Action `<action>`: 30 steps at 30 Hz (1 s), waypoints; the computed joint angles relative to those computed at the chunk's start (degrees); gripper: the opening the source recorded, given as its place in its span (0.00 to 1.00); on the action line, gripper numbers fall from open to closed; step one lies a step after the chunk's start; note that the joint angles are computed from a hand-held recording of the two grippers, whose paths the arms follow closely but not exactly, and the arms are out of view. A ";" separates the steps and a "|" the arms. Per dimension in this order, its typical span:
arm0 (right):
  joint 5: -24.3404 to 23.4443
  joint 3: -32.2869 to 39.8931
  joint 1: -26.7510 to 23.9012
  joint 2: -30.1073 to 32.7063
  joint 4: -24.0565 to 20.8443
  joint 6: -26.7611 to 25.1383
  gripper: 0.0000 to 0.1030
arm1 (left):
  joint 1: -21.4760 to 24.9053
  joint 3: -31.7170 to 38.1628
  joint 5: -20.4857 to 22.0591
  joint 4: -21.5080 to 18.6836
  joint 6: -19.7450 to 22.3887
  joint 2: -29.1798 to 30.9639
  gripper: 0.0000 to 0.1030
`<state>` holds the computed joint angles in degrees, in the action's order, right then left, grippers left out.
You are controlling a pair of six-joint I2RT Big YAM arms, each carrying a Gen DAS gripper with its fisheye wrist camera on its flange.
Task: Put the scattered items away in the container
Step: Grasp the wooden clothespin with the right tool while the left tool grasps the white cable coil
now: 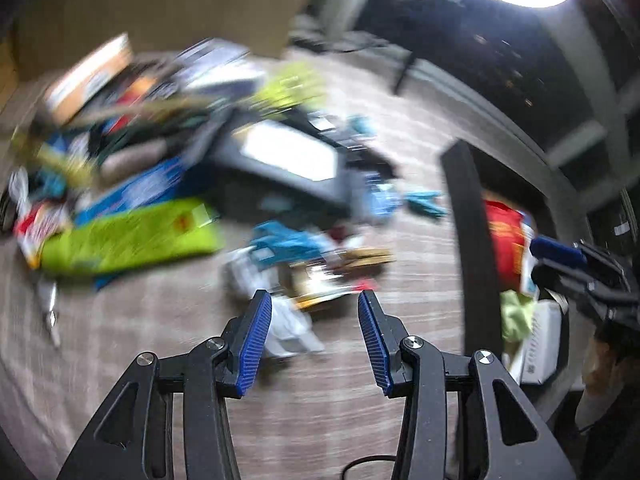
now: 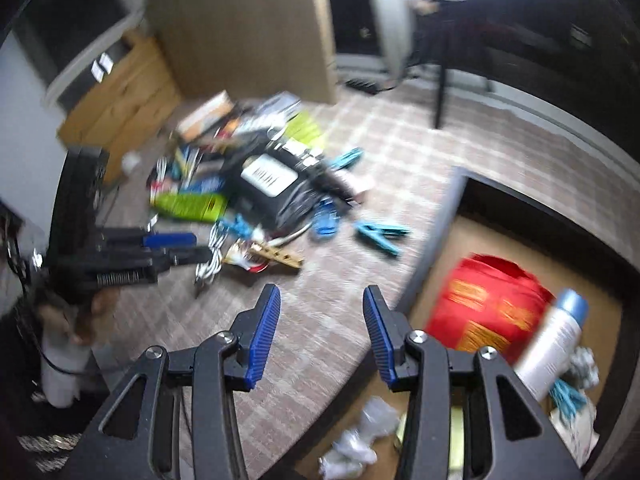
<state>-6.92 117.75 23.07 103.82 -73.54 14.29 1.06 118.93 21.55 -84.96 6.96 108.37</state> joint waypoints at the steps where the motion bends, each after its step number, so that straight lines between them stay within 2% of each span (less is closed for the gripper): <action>1: 0.04 2.00 0.54 1.81 -1.51 -1.52 0.41 | 0.41 -0.43 -0.23 0.23 -0.28 0.03 0.41; 8: 2.12 14.68 3.41 12.51 -9.65 -10.10 0.41 | 0.08 -1.59 -0.63 0.00 -0.25 0.62 0.42; 14: 2.70 23.13 4.39 19.07 -14.10 -14.96 0.41 | -0.88 -2.49 -5.28 1.40 0.58 1.18 0.42; 16: 3.36 25.81 4.71 21.08 -15.59 -16.27 0.41 | -0.52 -2.60 -5.86 1.55 1.08 1.45 0.46; 22: 0.94 34.45 4.03 26.57 -19.33 -17.01 0.39 | 0.79 -0.94 -6.63 1.33 1.43 2.40 0.42; 25: -0.49 37.69 3.76 28.69 -21.69 -16.77 0.32 | 1.27 0.53 -6.45 0.26 2.01 3.35 0.41; 28: -1.06 36.89 3.88 28.59 -21.59 -16.22 0.28 | 1.79 0.74 -5.82 -0.56 2.57 3.59 0.42; 30: -1.54 36.20 3.96 28.41 -21.58 -15.47 0.21 | 2.06 0.15 -5.50 -0.37 2.96 3.23 0.41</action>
